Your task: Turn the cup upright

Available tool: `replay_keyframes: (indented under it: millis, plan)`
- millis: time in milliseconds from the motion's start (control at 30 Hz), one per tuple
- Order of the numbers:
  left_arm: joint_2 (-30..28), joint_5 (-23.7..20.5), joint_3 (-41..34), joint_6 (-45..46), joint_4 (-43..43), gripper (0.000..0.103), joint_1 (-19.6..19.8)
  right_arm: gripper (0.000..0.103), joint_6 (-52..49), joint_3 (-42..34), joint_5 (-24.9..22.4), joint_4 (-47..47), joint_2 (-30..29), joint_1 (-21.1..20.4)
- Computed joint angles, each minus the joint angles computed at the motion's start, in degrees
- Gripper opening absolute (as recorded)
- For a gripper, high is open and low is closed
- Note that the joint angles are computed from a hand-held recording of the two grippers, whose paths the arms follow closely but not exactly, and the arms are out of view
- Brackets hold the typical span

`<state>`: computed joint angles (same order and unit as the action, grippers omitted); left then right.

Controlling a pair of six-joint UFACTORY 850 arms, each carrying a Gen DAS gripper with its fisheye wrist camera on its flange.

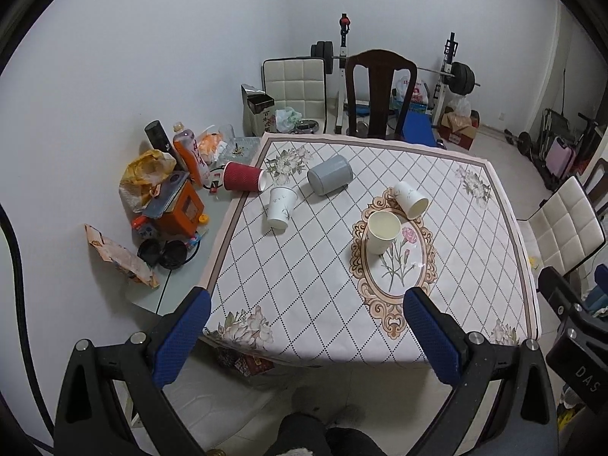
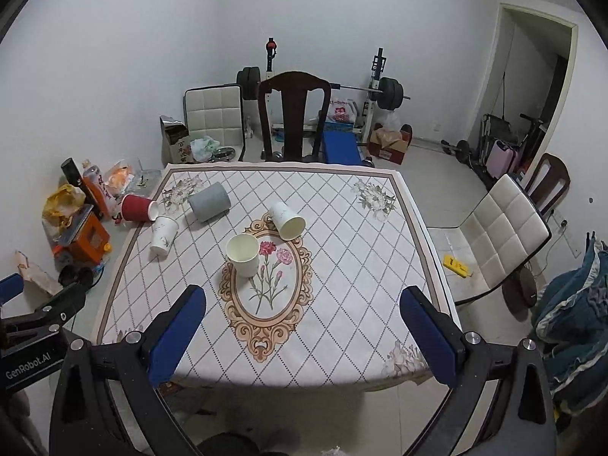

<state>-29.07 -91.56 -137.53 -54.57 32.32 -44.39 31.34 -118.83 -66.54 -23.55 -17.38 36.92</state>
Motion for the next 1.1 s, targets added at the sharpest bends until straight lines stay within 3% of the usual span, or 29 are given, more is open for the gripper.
replay_keyframes:
  millis: [533,1100]
  plan:
    - [2.8,1.6,3.0,1.4,1.7,0.103,0.7,0.103,2.2,-5.3,-1.7,-2.2,-2.7,1.9]
    - [1.7,1.9,0.4,2.5,2.4,0.103,0.6,0.103,1.5,-7.6,-1.3,-0.9,-4.0,1.7]
